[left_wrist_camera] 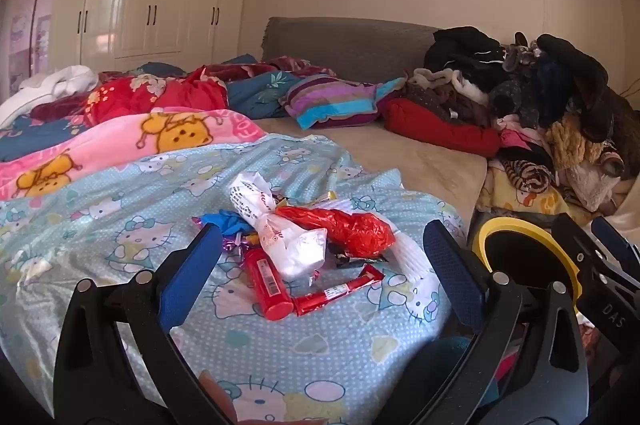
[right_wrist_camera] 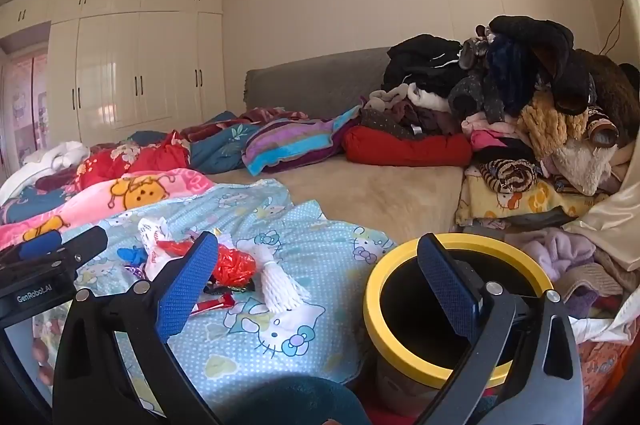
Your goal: Collect trash
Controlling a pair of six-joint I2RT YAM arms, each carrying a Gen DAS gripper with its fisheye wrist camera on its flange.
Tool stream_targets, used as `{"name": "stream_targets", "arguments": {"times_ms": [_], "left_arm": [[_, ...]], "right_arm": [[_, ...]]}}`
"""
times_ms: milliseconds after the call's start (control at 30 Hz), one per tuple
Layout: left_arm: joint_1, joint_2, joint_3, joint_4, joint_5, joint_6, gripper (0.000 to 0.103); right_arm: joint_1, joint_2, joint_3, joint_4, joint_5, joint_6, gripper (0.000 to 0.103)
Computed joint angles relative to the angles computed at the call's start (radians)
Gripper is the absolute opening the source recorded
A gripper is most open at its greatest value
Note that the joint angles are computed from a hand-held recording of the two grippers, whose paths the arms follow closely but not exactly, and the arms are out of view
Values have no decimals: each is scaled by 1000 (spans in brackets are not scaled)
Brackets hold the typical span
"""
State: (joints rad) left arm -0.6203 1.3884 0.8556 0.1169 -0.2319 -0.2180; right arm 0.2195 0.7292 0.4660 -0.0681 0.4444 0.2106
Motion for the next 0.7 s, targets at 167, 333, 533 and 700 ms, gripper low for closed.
{"name": "stream_targets", "arguments": {"times_ms": [167, 333, 533, 700], "left_arm": [[-6, -4, -7, 11, -5, 0, 92], [-4, -30, -16, -5, -2, -4, 92], [-30, -53, -35, -7, -22, -11, 92], [8, -14, -4, -3, 15, -12, 92]], "right_arm": [[1, -2, 8, -25, -6, 16, 97], [4, 2, -1, -13, -2, 12, 97], [-21, 4, -3, -7, -29, 7, 97], [-9, 10, 4, -12, -12, 11, 97]]}}
